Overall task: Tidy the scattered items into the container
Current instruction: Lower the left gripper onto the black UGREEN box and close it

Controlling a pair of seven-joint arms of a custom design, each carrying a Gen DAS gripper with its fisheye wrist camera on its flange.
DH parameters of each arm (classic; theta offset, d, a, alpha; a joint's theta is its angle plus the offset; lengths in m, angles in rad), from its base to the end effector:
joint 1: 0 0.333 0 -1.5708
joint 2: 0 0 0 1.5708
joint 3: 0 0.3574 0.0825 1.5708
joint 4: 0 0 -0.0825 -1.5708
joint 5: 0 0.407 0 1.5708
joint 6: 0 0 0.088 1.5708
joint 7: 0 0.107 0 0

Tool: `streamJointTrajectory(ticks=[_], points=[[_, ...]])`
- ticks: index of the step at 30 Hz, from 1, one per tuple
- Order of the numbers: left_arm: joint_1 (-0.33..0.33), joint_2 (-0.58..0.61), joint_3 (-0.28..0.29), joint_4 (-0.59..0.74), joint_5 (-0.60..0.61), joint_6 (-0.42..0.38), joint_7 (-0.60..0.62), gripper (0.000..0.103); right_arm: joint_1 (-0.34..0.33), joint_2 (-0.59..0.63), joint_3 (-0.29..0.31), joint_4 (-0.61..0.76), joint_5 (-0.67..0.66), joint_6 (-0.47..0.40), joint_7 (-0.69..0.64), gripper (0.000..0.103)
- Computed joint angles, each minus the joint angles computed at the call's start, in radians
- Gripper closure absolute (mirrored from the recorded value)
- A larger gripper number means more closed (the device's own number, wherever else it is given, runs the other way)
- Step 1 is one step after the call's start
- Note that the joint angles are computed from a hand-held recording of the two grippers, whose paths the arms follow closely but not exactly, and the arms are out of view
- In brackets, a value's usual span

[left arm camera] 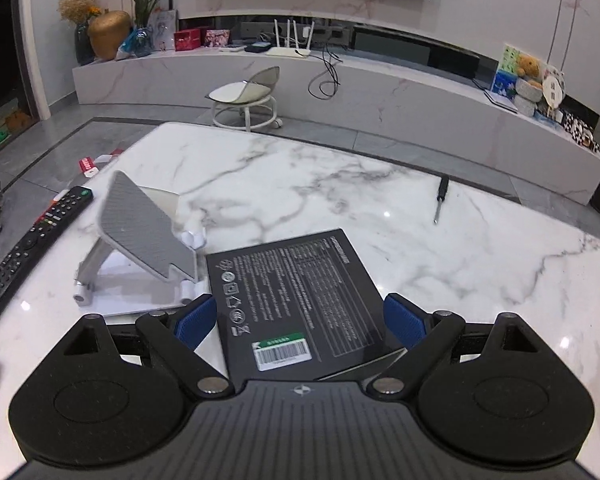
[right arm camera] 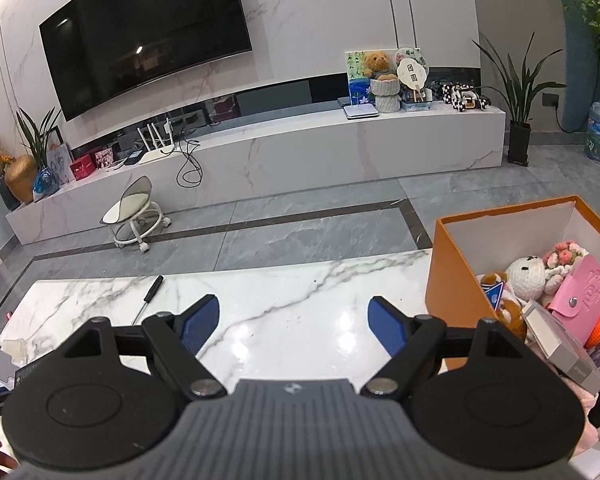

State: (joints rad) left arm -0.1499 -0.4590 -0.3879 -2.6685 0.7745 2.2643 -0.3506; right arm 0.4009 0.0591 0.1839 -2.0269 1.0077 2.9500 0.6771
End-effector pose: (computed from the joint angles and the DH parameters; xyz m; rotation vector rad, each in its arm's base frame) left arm 0.3466 -0.1833 0.4078 -2.2833 0.7928 -0.3777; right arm 0.5502 0.2946 0.5268 -1.9179 1.0651 -0.3115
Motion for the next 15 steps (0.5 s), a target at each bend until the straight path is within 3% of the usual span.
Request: streamJointTrajectory(ticks=[2, 7, 10, 13, 15], points=[[0.005, -0.013, 0.031, -0.016, 0.024, 0.060, 0.047, 0.000, 0.000, -0.001, 0.001, -0.001, 0.004, -0.005, -0.008, 0.020], [0.021, -0.079, 0.119, -0.059, 0.114, 0.270, 0.399, 0.000, 0.004, -0.014, 0.000, -0.016, 0.021, -0.029, -0.050, 0.020], [-0.065, -0.087, 0.266, -0.084, 0.014, 0.392, 0.790, 0.000, 0.008, -0.021, -0.006, -0.025, 0.020, -0.039, -0.070, 0.020], [-0.168, -0.078, 0.357, -0.065, -0.127, 0.299, 1.161, 0.000, 0.010, -0.021, -0.013, -0.028, 0.008, -0.040, -0.074, 0.020], [-0.197, -0.080, 0.391, -0.058, -0.201, 0.250, 1.320, 0.000, 0.010, -0.017, -0.016, -0.026, -0.008, -0.039, -0.066, 0.020]])
